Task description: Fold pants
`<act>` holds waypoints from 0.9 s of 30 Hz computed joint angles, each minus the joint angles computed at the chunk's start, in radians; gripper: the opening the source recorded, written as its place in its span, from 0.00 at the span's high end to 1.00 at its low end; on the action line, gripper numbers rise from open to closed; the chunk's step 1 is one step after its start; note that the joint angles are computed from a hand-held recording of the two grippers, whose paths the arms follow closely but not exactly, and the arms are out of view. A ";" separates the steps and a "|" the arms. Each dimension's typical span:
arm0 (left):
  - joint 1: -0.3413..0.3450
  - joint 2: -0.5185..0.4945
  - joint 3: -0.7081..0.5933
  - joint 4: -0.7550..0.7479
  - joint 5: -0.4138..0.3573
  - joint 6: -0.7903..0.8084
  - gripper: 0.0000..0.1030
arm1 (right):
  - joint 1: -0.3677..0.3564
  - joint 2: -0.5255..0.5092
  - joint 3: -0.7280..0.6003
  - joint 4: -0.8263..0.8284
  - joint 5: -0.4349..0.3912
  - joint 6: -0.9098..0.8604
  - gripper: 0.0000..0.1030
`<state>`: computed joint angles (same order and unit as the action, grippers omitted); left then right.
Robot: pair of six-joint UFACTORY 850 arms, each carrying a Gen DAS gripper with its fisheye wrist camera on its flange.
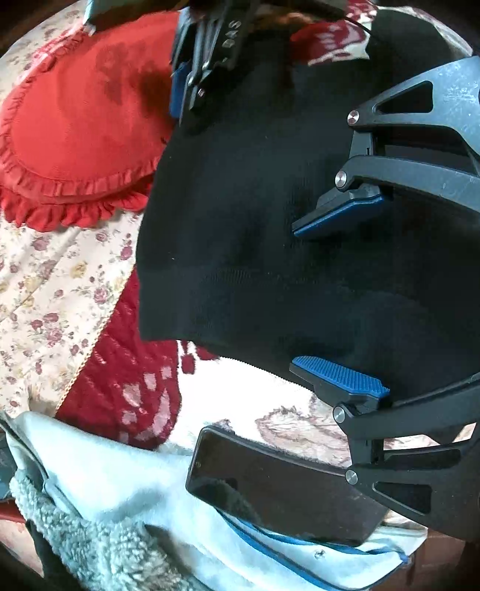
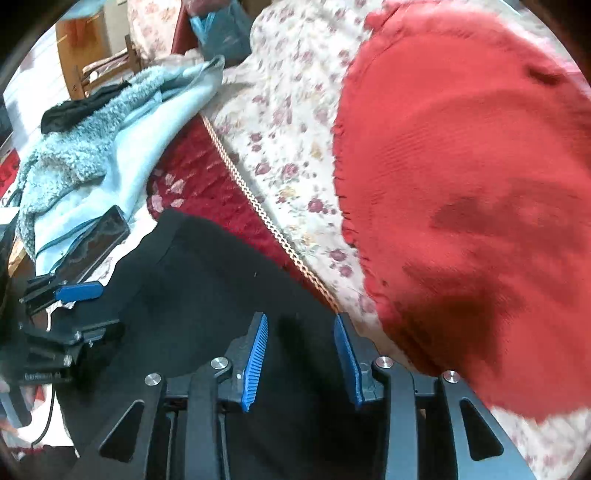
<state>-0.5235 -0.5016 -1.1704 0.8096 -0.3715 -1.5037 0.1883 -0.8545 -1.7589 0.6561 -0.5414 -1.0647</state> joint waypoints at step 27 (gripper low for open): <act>0.004 0.029 0.048 0.091 0.046 -0.130 0.20 | -0.018 -0.127 -0.147 0.132 -0.178 -0.133 0.91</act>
<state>-0.5190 -0.4723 -1.1227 0.9002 -0.3252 -1.6337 0.1698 -0.9812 -1.9064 0.7880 -0.7198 -1.1978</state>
